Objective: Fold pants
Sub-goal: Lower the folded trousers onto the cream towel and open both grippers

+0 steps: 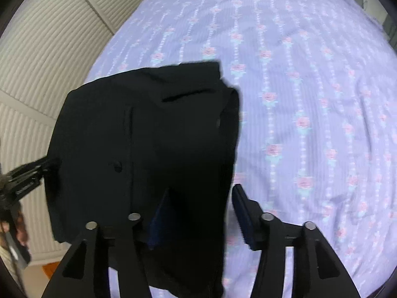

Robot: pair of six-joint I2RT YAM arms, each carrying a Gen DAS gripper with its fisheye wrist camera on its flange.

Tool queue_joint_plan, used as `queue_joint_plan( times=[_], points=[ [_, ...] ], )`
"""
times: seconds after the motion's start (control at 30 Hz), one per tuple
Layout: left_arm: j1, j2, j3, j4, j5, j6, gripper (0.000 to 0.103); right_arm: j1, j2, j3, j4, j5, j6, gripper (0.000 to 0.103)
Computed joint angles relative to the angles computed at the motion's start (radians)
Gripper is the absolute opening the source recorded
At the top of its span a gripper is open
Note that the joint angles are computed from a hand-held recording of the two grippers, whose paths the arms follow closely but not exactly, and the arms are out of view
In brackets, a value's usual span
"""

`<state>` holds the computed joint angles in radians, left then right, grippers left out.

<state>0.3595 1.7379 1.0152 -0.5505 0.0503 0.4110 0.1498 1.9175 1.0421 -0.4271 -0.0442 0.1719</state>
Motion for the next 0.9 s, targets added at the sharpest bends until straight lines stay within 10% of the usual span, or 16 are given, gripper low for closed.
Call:
queue_joint_plan(
  times=[0.23, 0.6, 0.9],
  points=[
    [-0.014, -0.240, -0.131, -0.013, -0.023, -0.012, 0.048, 0.004, -0.168, -0.082, -0.032, 0.153, -0.072, 0.058],
    [-0.305, -0.857, -0.160, -0.344, -0.095, -0.251, 0.070, -0.227, -0.773, -0.276, -0.190, -0.008, -0.217, 0.075],
    [-1.364, -0.915, 0.088, -0.794, -0.671, -1.149, 0.093, -0.862, -1.027, -0.166, -0.575, -0.421, -0.699, 0.083]
  ],
)
